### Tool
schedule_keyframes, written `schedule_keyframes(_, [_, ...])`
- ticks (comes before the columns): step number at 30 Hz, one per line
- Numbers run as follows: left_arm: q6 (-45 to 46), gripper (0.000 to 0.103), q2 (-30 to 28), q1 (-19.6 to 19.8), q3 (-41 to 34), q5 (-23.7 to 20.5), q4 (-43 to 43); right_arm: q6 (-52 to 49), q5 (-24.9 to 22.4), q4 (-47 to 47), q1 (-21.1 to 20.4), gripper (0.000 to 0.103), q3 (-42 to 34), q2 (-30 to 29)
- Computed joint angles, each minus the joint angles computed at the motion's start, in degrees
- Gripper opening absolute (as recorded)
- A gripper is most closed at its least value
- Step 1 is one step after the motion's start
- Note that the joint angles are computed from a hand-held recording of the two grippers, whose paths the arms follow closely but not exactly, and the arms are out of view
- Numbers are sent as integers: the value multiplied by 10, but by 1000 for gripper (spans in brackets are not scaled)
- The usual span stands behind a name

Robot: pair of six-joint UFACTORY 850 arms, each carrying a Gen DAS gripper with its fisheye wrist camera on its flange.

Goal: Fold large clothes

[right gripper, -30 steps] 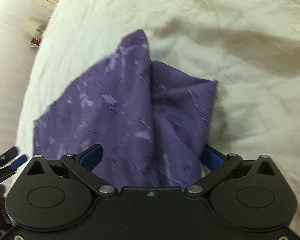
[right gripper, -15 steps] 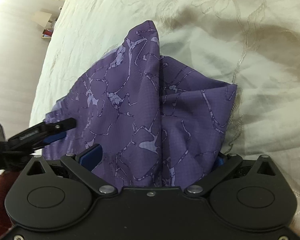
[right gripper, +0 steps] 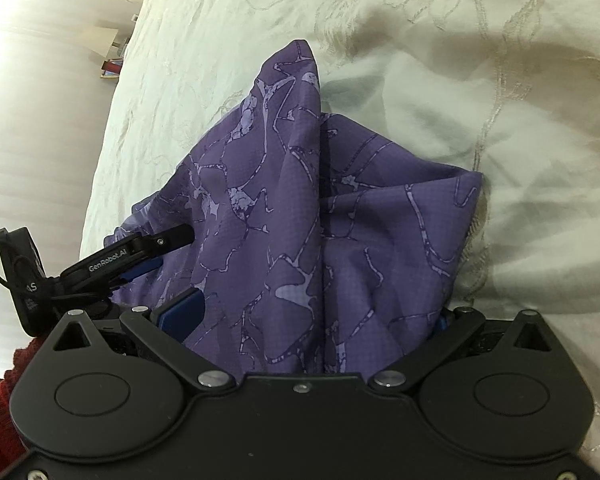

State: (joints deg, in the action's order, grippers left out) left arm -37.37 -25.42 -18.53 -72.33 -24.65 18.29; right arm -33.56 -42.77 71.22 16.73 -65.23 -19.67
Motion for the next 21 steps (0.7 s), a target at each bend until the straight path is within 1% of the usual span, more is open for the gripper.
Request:
schedule_keyframes(3, [9, 103, -2, 1, -5, -6, -9, 4, 6, -13, 4, 103, 0, 3])
schedule_keyframes(6, [47, 103, -9, 6, -22, -26, -45, 1, 8, -18, 8, 103, -3, 3])
schedule_keyframes(7, [52, 101, -11, 6, -29, -33, -51, -3, 5, -14, 7, 103, -2, 3])
schedule_keyframes(8, [51, 87, -8, 6, -29, -27, -47, -6, 4, -10, 6, 103, -1, 3])
schedule_keyframes(9, [41, 78, -2, 4, -24, -11, -29, -11, 1, -3, 4, 103, 1, 3])
schedule_keyframes(11, [14, 48, 4, -3, -21, 7, 23, -21, -4, 6, 1, 103, 4, 2])
schedule_keyframes(12, [7, 40, 3, -4, -22, 14, 36, -25, -7, 8, -1, 103, 5, 2])
schedule_keyframes(13, [8, 18, 3, -3, -21, 23, 37, -26, -8, 9, -2, 103, 5, 2])
schedule_keyframes(14, [10, 12, 0, -1, -23, 28, 31, -24, -10, 9, -3, 103, 5, 2])
schedule_keyframes(17, [52, 7, -17, 12, -32, 47, -28, -16, -18, 2, -5, 103, 1, -1])
schedule_keyframes(21, [119, 6, -40, 19, -62, 31, -80, -3, -27, -5, -9, 103, -7, -8])
